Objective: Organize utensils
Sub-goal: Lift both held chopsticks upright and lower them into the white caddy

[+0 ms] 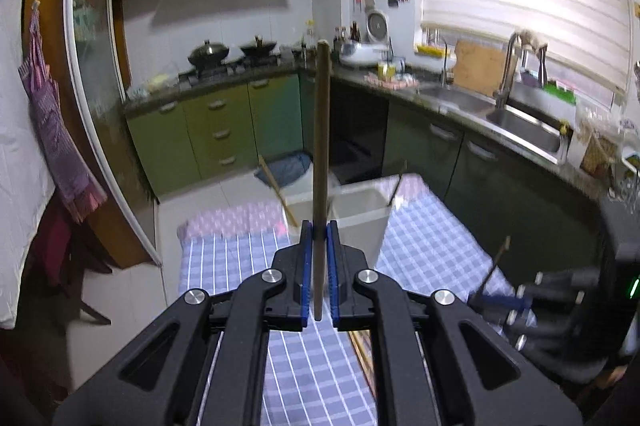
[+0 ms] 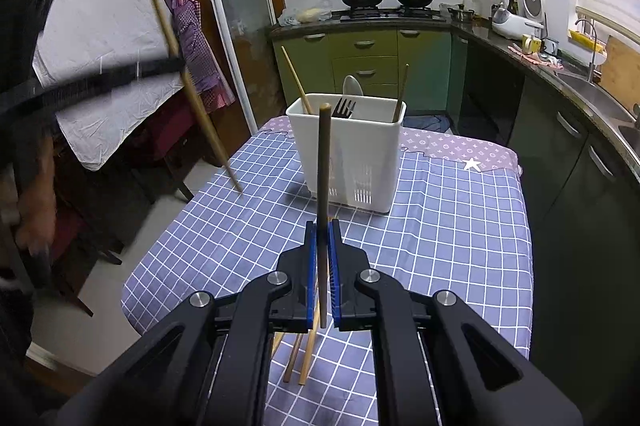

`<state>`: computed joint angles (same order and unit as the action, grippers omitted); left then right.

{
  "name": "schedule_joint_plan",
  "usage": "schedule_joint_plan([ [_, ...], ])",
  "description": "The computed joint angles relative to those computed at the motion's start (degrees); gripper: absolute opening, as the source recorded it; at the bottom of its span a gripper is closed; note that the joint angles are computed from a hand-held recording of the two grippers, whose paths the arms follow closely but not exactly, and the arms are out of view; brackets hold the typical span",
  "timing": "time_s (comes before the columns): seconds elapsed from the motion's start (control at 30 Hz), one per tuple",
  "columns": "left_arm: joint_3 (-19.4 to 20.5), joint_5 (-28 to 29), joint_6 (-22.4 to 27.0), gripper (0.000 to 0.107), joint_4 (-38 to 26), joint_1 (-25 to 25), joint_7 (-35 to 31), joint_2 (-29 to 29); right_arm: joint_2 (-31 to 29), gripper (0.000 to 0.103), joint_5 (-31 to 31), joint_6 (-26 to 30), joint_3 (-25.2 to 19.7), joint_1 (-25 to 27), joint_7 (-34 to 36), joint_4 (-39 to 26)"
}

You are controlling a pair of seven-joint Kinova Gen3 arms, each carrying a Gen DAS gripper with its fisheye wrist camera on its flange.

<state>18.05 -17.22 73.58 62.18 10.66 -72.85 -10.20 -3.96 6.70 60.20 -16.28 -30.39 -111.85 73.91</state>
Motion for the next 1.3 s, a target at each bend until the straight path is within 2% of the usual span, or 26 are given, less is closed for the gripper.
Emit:
schedule_joint_plan([
  [0.17,1.4,-3.6,0.5,0.007,-7.4,1.2,0.7,4.5,0.0,0.007,-0.6,-0.1,0.5,0.4,0.5,0.1],
  [0.37,-0.1,-8.7,-0.1,0.007,-13.0,5.7,2.9,10.0,-0.3,0.007,-1.4,-0.3,0.7,0.9,0.8,0.6],
  [0.57,-4.6,-9.0,-2.8,0.007,-13.6,9.1,3.3,12.7,-0.2,0.007,-2.9,-0.2,1.4,1.6,1.7,1.1],
  [0.7,-7.4,-8.7,-2.9,0.007,-13.1,10.9,3.6,14.2,0.3,0.007,-3.4,-0.1,1.7,1.9,2.3,0.8],
  [0.8,-8.6,-10.0,-4.7,0.007,-10.3,11.9,4.7,14.1,0.7,0.007,-3.3,0.2,1.6,1.8,2.3,0.4],
  [0.9,-8.6,-11.9,-6.2,0.007,-8.4,12.7,5.4,13.8,1.0,0.007,-3.0,0.5,1.5,1.5,2.4,-0.2],
  [1.3,-9.1,-8.8,-7.2,0.007,-9.4,10.9,3.3,13.8,1.1,0.007,-1.8,1.1,1.3,0.7,1.8,-1.0],
])
